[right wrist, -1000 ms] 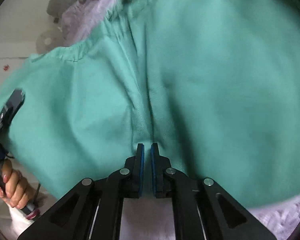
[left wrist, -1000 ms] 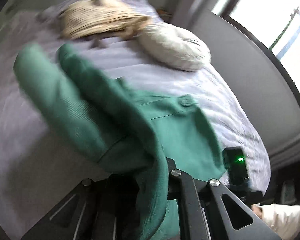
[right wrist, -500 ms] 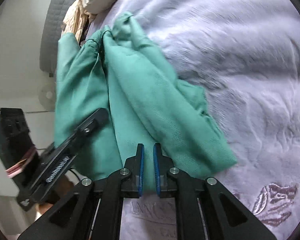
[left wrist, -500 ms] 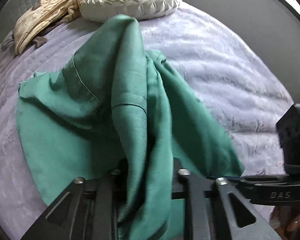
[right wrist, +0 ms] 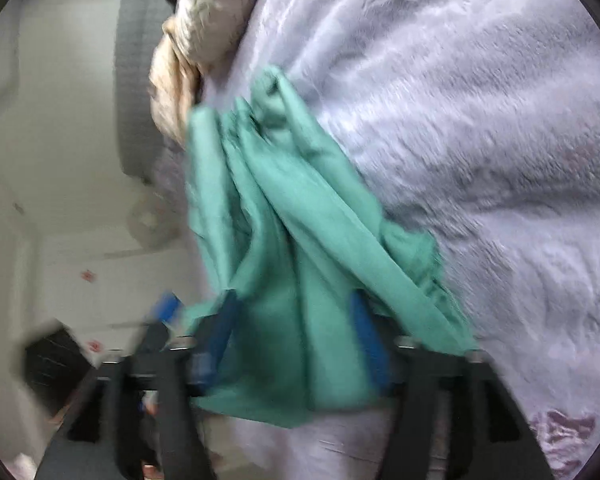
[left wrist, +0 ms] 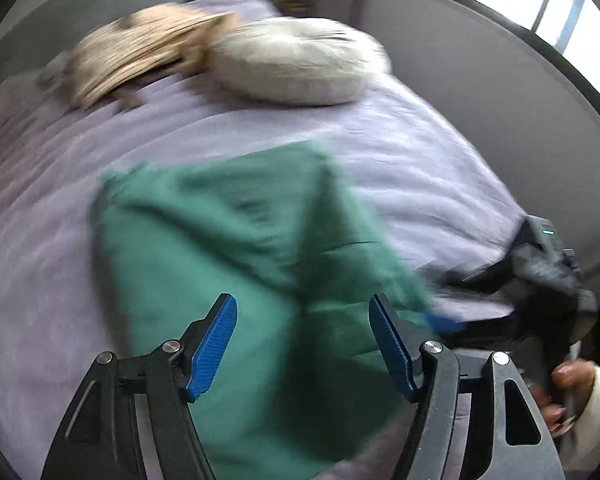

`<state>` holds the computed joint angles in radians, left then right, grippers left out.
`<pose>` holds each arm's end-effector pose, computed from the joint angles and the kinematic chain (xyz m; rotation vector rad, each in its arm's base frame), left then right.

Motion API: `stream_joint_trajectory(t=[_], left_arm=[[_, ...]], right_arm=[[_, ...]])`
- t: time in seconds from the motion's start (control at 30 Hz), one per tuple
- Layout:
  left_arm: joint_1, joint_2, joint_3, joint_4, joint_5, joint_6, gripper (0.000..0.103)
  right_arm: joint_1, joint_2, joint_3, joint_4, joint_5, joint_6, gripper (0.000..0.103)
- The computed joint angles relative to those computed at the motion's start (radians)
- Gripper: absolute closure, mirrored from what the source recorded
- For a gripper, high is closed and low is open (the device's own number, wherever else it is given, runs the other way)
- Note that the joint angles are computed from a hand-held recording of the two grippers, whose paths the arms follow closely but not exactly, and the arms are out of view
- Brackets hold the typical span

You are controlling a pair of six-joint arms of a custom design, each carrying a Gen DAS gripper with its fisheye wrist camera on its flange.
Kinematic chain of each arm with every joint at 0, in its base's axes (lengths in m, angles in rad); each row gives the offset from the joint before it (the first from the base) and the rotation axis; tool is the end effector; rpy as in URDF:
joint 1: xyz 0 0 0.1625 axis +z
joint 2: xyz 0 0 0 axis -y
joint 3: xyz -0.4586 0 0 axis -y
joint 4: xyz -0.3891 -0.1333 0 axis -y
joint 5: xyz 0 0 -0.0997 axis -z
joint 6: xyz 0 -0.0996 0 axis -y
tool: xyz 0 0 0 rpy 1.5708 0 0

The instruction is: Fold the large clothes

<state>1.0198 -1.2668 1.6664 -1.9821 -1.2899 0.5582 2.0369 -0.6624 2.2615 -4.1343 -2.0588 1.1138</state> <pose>-0.1752 -0.5925 0.3542 1.5044 2.4331 -0.0153 0.2929 -0.3896 0.0874 1.0797 2.2157 -1.3327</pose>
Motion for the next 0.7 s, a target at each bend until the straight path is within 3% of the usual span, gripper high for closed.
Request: stream_joint_trajectory(t=[0.07,0.13,0.23,0.3,0.33,0.37,0.4,0.47,0.57,0.63,0.7], left_arm=[[0.027,0.010,-0.012,-0.042,0.068,-0.027,0.033],[0.060,0.038,-0.036,-0.076,0.145,-0.067,0.033],[0.106,0.086,-0.061,-0.125,0.239,-0.108,0.033],[0.131,0.106,-0.076,-0.126,0.263,-0.132,0.033],[0.142,0.116,-0.087,-0.124,0.252,-0.146,0.033],[0.150,0.123,-0.096,-0.125,0.242,-0.168,0.033],[0.150,0.125,-0.098,-0.125,0.243,-0.177,0.033],[0.141,0.123,-0.093,-0.129,0.250,-0.179,0.033],[0.124,0.115,-0.071,-0.152,0.225,-0.134,0.033],[0.108,0.108,-0.034,-0.183,0.213,-0.093,0.033],[0.101,0.112,-0.012,-0.205,0.206,-0.074,0.030]], right_arm=[[-0.028,0.006,-0.002,-0.063,0.059,-0.025,0.027],[-0.056,-0.012,-0.026,-0.022,0.108,-0.046,0.024],[-0.104,-0.072,-0.091,0.179,0.167,-0.113,0.023],[-0.117,-0.106,-0.144,0.353,0.171,-0.154,0.023],[-0.091,-0.130,-0.144,0.458,0.131,-0.157,0.030],[-0.092,-0.145,-0.179,0.562,0.100,-0.191,0.045],[-0.082,-0.142,-0.230,0.667,0.035,-0.236,0.098],[-0.046,-0.165,-0.301,0.829,-0.045,-0.264,0.096],[0.007,-0.179,-0.333,0.837,-0.144,-0.350,0.096],[0.023,-0.204,-0.297,0.856,-0.181,-0.333,0.096],[0.001,-0.231,-0.234,0.864,-0.184,-0.245,0.096]])
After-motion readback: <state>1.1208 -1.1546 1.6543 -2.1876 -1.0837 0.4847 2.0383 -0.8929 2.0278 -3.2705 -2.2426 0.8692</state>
